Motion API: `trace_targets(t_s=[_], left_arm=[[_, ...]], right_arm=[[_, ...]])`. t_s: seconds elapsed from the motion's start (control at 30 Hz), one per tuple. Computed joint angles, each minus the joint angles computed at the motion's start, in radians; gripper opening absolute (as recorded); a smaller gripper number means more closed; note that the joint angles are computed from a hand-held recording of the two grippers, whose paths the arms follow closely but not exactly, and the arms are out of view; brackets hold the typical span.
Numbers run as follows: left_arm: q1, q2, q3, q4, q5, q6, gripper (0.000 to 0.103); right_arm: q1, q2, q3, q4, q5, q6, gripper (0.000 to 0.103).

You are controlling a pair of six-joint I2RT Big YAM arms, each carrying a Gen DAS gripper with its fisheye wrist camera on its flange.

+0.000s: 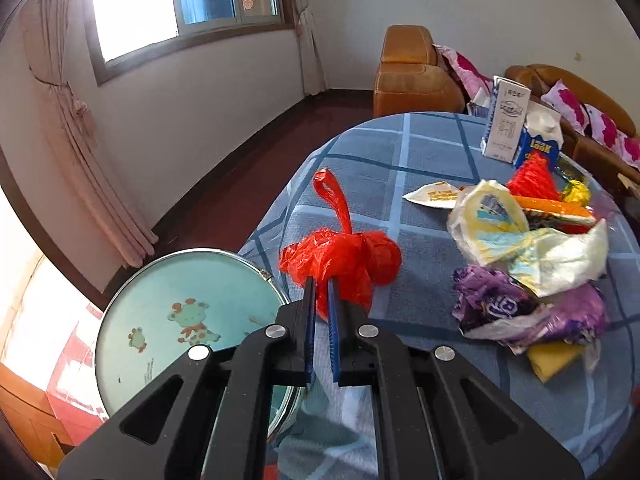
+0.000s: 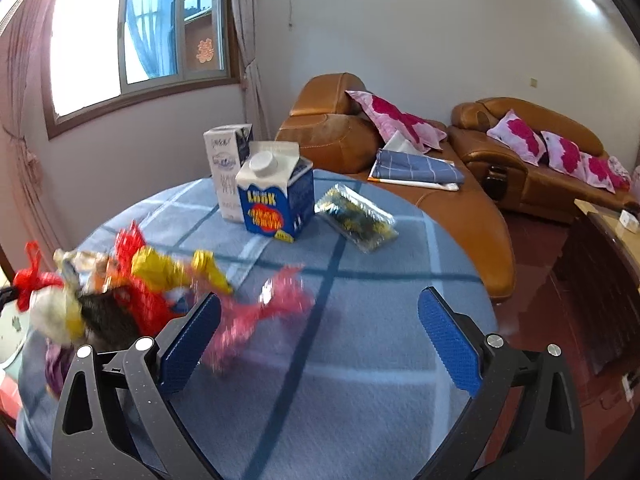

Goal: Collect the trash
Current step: 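Grasp the pink clear plastic bag with the right tool while the left holds the red bag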

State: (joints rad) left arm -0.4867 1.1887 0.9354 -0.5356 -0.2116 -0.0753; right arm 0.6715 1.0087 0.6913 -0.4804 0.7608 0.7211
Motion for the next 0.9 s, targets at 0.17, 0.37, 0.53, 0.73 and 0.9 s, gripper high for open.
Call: trace_targets(t_s=[0.17,0.37,0.53,0.73,0.9], left_arm=[[-0.007,-0.017,-0.009,-0.005,0.016,-0.005,0.006],[0.001,-0.024,-0.010,-0.002,0.038,0.006,0.006],[0.010,-0.027,-0.011,0.001,0.050,0.018,0.006],[0.006,-0.026,-0.023,-0.004,0.060,0.027,0.006],[0.020,0.004,-0.037,0.001,0.057,0.022,0.006]], right_arm=[[0.014,0.077,0.054,0.081,-0.102,-0.091,0.097],[0.013,0.089,0.043,-0.134,-0.048,0.002,0.097],[-0.075,-0.033,-0.027,-0.292,0.004,0.092,0.097],[-0.042,-0.128,-0.053,-0.268,0.006,0.134,0.097],[-0.070,-0.075,-0.040,-0.167,-0.073,0.129,0.096]])
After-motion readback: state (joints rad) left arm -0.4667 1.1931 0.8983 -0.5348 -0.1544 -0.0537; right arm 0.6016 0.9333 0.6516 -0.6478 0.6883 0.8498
